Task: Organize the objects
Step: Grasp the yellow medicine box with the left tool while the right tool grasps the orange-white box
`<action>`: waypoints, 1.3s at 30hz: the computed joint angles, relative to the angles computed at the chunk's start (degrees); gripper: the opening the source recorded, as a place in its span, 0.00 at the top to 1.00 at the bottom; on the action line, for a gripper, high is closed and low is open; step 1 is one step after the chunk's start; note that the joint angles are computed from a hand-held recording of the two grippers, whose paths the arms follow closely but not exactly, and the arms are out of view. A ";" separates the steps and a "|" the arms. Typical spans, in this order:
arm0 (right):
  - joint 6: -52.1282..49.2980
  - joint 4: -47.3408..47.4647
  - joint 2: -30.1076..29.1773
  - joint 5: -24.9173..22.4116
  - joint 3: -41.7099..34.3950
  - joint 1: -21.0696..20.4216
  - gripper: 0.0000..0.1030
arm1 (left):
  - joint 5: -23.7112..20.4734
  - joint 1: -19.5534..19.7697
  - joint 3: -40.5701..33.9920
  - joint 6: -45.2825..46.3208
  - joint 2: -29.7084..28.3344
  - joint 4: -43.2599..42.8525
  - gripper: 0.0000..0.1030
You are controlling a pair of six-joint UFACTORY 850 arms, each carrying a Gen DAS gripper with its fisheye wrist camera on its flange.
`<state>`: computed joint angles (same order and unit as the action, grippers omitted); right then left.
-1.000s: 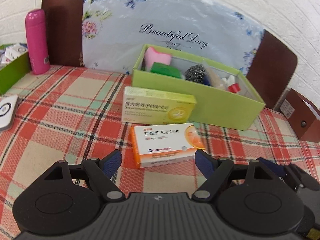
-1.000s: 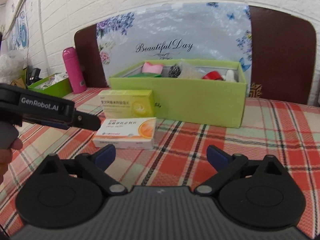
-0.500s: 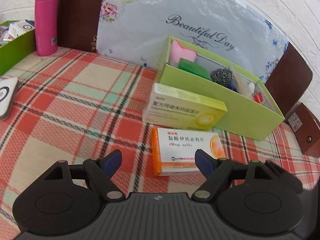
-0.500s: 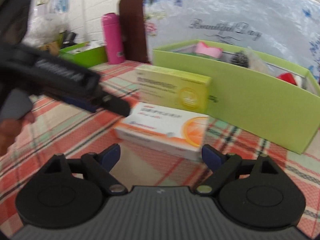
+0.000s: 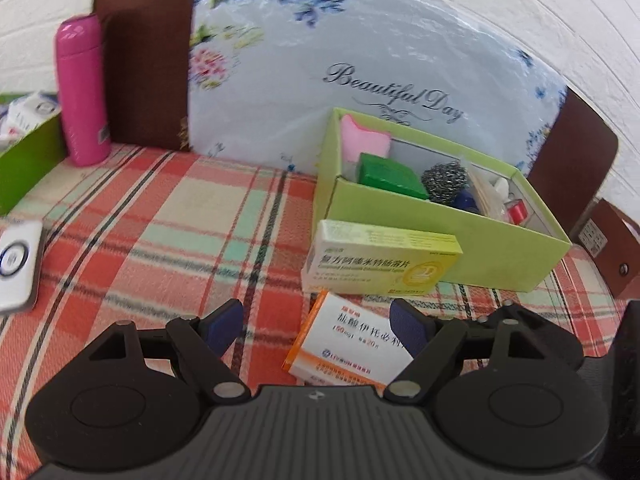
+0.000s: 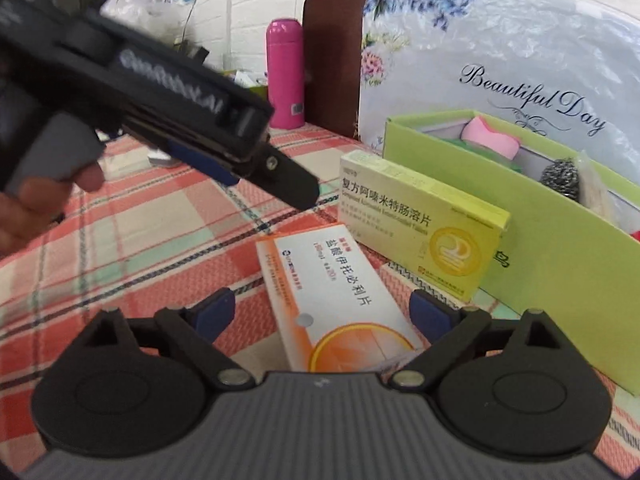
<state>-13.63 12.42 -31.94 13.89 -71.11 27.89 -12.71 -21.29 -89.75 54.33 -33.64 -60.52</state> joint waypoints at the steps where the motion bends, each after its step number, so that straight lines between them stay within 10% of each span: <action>1: -2.65 3.60 0.05 -0.77 0.08 0.07 0.29 | 0.14 -0.06 -0.57 4.76 -0.49 -3.36 0.19; 6: -8.58 15.34 5.66 1.77 8.20 0.99 0.32 | -1.26 -0.31 -7.40 14.61 -5.16 -9.19 0.19; 11: -6.94 19.50 12.98 6.49 18.82 1.78 0.32 | -3.89 -0.56 -14.59 4.42 -10.00 0.33 0.19; 18: -6.22 27.86 20.33 8.36 27.28 1.92 0.32 | -18.35 0.39 -3.10 21.82 -3.54 -8.85 0.19; 25: -11.98 33.58 21.48 8.15 27.83 2.22 0.32 | -10.62 -1.90 -0.78 34.43 -1.59 -11.04 0.18; 32: -10.58 36.96 22.76 10.41 29.84 3.87 0.31 | -22.67 -3.05 -21.20 16.14 -14.77 11.88 0.17; 39: -9.90 35.79 22.67 10.01 29.67 3.69 0.28 | -19.18 -3.49 -5.86 28.96 -5.76 1.22 0.17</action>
